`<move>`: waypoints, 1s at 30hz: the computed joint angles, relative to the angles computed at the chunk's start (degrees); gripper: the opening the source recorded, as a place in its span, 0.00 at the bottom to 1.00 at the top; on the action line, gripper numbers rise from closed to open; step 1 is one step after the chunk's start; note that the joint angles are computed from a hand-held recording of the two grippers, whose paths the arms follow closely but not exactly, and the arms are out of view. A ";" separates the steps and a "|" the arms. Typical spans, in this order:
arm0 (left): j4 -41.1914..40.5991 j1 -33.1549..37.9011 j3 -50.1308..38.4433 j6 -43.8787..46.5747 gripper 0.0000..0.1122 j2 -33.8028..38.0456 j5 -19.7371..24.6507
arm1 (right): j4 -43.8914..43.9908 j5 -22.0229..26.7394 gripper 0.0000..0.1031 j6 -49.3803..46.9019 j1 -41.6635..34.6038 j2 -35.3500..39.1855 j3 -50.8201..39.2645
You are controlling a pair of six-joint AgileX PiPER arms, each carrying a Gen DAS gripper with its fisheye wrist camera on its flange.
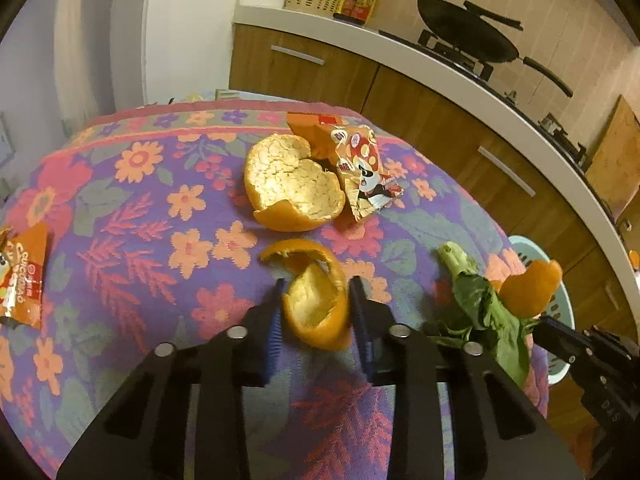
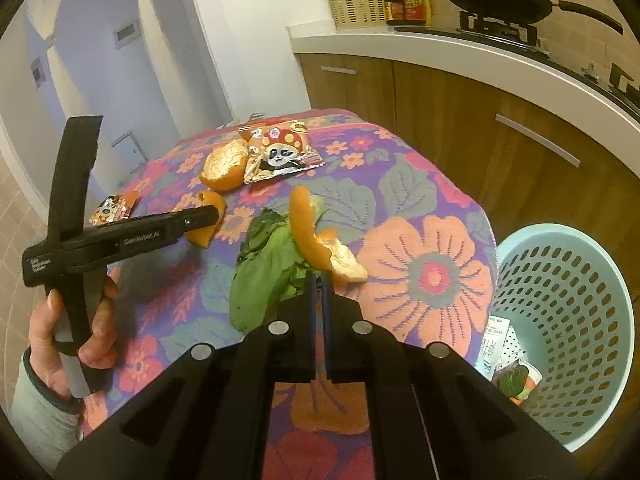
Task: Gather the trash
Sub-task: 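Grasp an orange peel with the left tool while the right tool grasps peel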
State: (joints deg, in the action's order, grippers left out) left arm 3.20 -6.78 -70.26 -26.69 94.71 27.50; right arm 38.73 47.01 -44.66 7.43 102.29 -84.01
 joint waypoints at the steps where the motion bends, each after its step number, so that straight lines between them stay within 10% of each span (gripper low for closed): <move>1: -1.46 0.51 0.76 0.97 0.20 -0.46 -0.89 | -0.10 0.58 0.01 -0.57 0.10 -0.18 0.03; 5: -1.31 0.98 3.85 -0.14 0.17 -2.61 -4.45 | 1.10 0.99 0.03 -3.21 0.73 -1.83 2.17; 10: -1.29 1.25 7.15 -0.91 0.17 -5.21 -8.44 | 2.95 -2.97 0.55 -4.60 1.66 -5.01 5.73; 17: -0.20 0.85 8.52 -1.78 0.17 -6.50 -10.12 | -2.58 -8.09 0.54 2.45 5.22 -2.79 2.40; 23: 7.51 -0.84 9.33 -8.35 0.17 -7.51 -10.58 | -4.63 -6.16 0.07 7.29 5.66 2.88 -2.63; 30: 14.49 -4.64 10.02 -14.22 0.17 -9.99 -11.12 | 7.95 -7.85 0.03 -5.83 1.66 -3.42 3.91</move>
State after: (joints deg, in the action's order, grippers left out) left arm 17.69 -11.42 -60.25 -40.91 84.72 16.39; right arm 46.68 39.16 -50.49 9.09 98.86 -80.10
